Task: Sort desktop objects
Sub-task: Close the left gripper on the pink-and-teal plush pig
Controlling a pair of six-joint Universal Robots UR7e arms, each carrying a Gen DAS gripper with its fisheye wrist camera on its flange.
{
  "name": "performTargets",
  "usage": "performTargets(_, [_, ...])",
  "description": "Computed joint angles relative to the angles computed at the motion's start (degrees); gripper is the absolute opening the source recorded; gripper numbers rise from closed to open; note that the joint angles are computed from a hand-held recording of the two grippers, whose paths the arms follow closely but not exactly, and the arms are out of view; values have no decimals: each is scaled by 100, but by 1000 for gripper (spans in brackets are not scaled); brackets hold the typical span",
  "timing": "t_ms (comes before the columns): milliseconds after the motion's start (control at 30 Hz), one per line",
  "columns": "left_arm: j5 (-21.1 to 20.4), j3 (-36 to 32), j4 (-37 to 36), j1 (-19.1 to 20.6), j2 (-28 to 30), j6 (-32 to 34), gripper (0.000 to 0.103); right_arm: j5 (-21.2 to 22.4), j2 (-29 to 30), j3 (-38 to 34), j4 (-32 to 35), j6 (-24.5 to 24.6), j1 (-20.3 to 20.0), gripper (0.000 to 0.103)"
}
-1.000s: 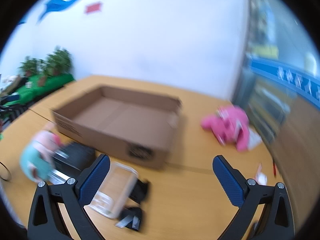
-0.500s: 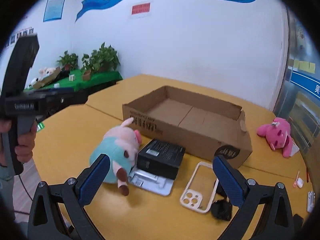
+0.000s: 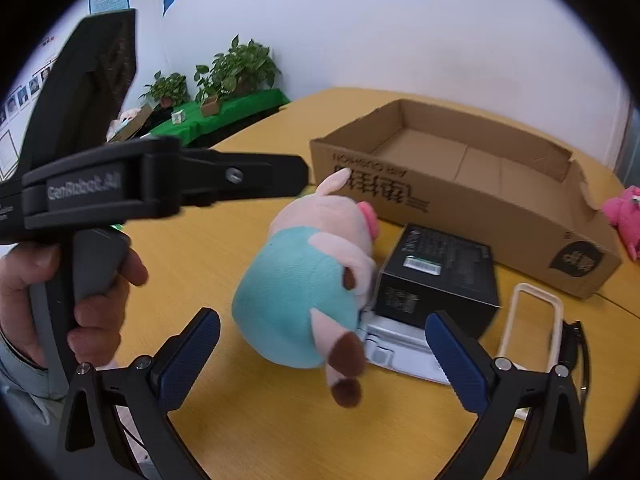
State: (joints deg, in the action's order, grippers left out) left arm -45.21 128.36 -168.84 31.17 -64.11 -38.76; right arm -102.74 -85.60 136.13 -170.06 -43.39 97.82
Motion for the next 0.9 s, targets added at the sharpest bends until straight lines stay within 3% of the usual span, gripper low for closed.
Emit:
performTargets(267, [-822,-18,-461,789,252,-44,100,-398,968,-288,-90,79,149,102])
performTargets(367, [-1285,25,-839,958,374,170,88,-524,1159,-334,-90,98,206,102])
performTargets(633, [-1379,141,-1044,960,348,200,81,-602,1390,-351,-240,230,196,99])
performTargets(733, [-1429,224,-1079,935,253,123,74,-750,1488,-318,-379,127,280,97])
performTargets(900, [-1310,338,-898,749,12,47,66,-464,1232,-358,78,370,220,95])
